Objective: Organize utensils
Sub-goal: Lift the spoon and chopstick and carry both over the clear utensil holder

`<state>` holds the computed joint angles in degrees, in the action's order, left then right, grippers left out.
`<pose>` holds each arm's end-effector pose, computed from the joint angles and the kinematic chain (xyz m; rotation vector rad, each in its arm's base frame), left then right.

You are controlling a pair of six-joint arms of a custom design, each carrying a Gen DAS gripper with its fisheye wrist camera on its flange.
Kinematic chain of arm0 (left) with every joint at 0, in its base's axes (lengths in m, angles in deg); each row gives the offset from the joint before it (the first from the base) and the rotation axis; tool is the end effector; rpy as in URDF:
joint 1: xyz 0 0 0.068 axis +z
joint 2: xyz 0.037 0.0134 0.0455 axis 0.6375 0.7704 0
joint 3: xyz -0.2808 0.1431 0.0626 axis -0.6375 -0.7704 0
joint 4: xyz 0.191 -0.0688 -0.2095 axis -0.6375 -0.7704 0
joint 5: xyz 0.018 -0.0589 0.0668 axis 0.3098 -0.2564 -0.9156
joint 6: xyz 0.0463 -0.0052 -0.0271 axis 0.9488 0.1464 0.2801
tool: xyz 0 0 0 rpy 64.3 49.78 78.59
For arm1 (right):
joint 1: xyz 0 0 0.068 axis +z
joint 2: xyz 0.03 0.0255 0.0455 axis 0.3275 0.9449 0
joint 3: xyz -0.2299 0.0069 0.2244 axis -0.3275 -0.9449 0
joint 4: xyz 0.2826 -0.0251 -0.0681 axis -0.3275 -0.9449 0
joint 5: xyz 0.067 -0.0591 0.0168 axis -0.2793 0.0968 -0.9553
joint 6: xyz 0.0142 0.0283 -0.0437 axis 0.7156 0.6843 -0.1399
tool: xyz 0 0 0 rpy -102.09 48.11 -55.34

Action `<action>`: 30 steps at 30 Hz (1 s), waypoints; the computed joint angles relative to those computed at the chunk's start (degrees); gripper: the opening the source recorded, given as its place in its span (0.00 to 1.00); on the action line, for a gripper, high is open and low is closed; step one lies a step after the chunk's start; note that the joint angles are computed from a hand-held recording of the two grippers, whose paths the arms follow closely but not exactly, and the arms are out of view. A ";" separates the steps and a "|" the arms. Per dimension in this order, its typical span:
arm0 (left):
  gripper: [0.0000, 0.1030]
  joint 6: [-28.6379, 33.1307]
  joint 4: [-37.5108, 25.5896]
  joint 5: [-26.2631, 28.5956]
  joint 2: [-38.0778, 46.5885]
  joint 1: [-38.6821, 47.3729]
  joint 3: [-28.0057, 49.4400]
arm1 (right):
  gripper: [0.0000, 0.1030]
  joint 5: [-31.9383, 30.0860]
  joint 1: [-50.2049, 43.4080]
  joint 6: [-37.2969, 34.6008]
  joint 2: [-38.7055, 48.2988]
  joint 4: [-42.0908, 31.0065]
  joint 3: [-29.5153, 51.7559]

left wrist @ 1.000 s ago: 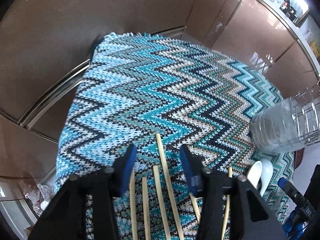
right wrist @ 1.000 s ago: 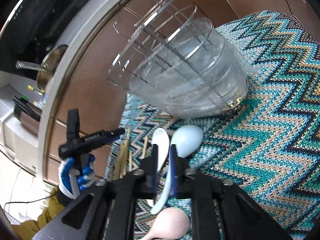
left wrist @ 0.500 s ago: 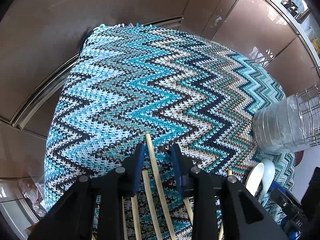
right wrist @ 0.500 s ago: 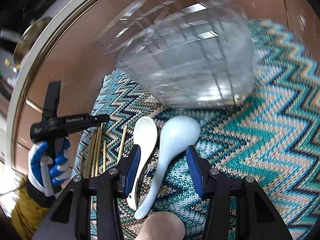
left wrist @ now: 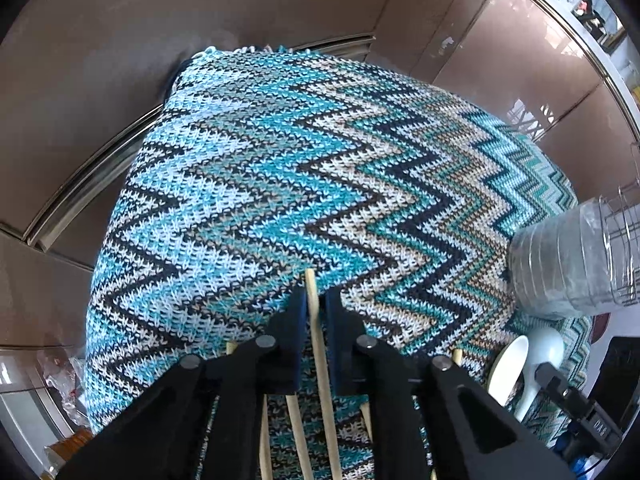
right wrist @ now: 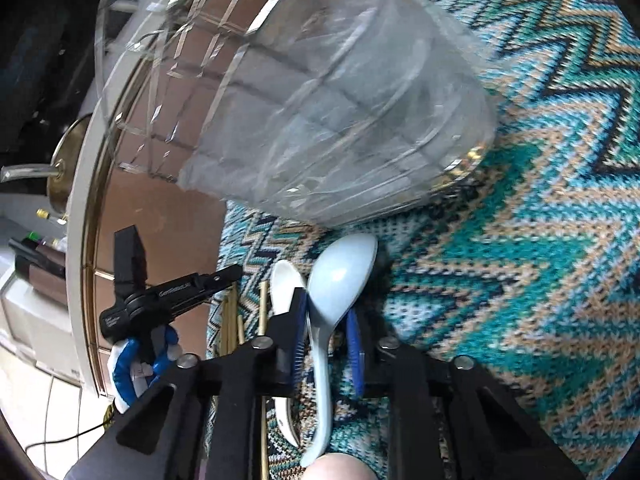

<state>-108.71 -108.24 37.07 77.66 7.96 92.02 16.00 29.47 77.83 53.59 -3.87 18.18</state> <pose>0.2492 -0.1472 0.1691 -0.5732 2.7199 -0.1734 0.3001 0.0809 0.1259 -0.0781 2.5479 1.2344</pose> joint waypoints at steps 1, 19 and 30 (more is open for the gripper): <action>0.05 -0.18 0.71 0.48 -0.38 0.19 -0.41 | 0.09 -0.17 0.22 -0.02 -0.29 0.40 -0.17; 0.05 -4.07 -1.29 -8.65 -14.77 -9.38 -1.99 | 0.09 2.00 2.15 -4.93 -20.94 -1.44 -6.34; 0.05 -4.71 -10.28 -21.49 -23.09 -19.71 6.62 | 0.09 10.84 4.57 -11.17 -40.83 -9.72 -4.92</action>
<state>-113.42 -118.52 15.58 54.57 -11.75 98.64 26.84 34.04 66.66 12.76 -13.59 13.25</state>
